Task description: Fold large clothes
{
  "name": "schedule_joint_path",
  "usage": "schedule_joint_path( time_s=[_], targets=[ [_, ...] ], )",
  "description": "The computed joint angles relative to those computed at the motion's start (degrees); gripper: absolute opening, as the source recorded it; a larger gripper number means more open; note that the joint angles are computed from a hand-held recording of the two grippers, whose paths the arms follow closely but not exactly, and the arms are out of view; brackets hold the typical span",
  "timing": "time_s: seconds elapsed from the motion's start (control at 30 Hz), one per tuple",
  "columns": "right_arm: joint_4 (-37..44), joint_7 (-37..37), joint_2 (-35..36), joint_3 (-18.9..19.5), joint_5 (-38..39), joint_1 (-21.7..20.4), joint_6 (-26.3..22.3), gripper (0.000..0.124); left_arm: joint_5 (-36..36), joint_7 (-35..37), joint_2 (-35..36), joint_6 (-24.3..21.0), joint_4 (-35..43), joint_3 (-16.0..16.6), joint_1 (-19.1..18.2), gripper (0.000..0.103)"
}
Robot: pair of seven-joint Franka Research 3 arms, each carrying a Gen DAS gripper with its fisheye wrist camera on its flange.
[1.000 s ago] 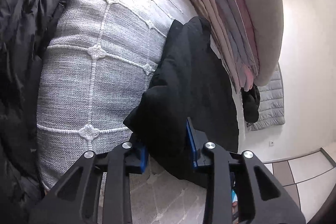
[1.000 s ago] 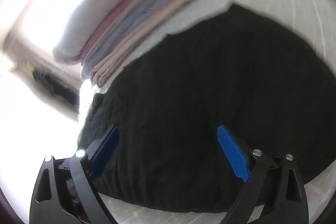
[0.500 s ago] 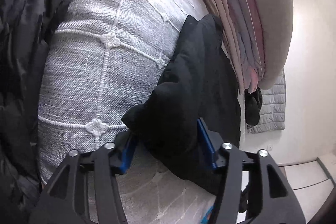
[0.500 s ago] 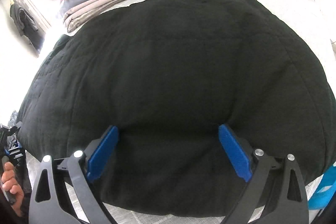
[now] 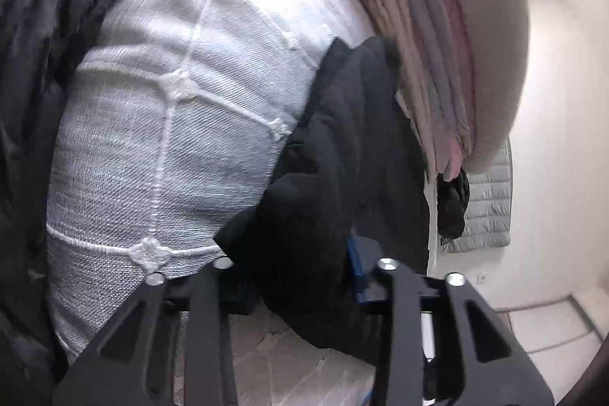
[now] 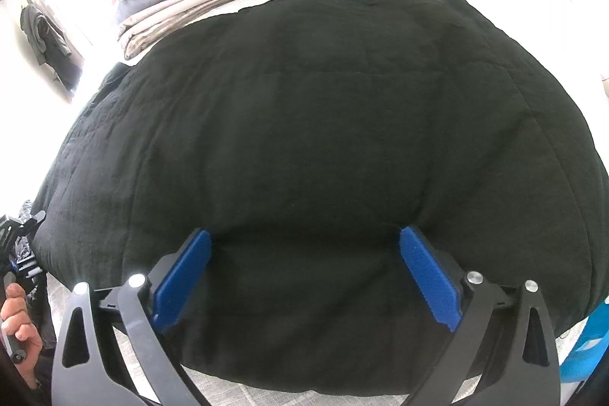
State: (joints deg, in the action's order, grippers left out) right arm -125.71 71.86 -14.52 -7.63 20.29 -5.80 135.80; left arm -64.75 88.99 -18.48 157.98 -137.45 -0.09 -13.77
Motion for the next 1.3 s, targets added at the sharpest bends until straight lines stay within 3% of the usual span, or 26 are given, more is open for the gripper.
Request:
schedule_joint_path(
  time_s=[0.2,0.27,0.33,0.53,0.6,0.63,0.73,0.77,0.83,0.93,1.07,1.17,1.3],
  targets=[
    [-0.1,-1.3,-0.8,-0.6,1.9,0.4,0.6,0.096,1.4,0.0,-1.4,3.4,-0.9,-0.2,-1.2,0.026],
    [-0.3,-2.4,-1.0,-0.5,2.5,0.7,1.2,0.096,4.7,-3.8,-0.7,1.4,-0.9,-0.1,-0.3,0.032],
    [-0.8,-1.3,-0.8,0.9,-1.0,0.2,2.2,0.096,5.9,-6.7,0.2,-1.5,-0.5,0.5,0.2,0.047],
    [-0.4,-1.0,-0.4,0.5,-1.8,0.6,1.4,0.096,5.0,-4.9,1.5,-4.1,1.3,0.3,1.1,0.062],
    [-0.4,-2.7,-1.2,-0.6,1.6,1.2,1.4,0.096,3.8,-4.6,1.3,-2.9,0.9,0.0,1.1,0.060],
    [-0.7,-3.7,-1.7,-1.0,3.3,1.5,1.4,0.096,3.8,-4.7,1.1,-2.0,0.7,-0.4,1.2,0.049],
    [-1.7,-8.3,-3.4,-1.8,8.2,2.8,3.7,0.096,1.8,-2.6,0.7,-1.7,0.4,0.2,0.6,0.039],
    [-1.3,-10.0,-3.3,-2.4,9.9,3.4,2.1,0.096,1.5,-1.7,0.5,-1.7,0.2,0.4,0.7,0.037],
    [-1.2,-9.0,-2.6,-0.7,6.3,2.7,0.5,0.096,1.9,-1.3,0.4,-1.0,0.3,-0.1,0.8,0.035],
    [-3.2,-6.6,-2.6,2.5,-1.9,1.7,3.6,0.096,2.1,-1.0,0.2,-0.1,0.4,-0.3,0.5,0.032],
    [-2.3,-6.9,-2.7,1.0,-0.2,2.4,1.9,0.096,2.3,-1.1,-0.1,0.6,0.2,-0.1,0.0,0.031],
    [-3.5,-10.2,-4.6,-0.1,4.0,3.7,4.4,0.096,2.9,-3.1,0.6,-1.1,0.4,0.2,0.3,0.037],
    [-3.9,-7.3,-2.6,3.2,-2.9,2.5,6.1,0.096,3.2,-4.6,1.4,-2.4,0.8,0.1,0.9,0.048]
  ],
)
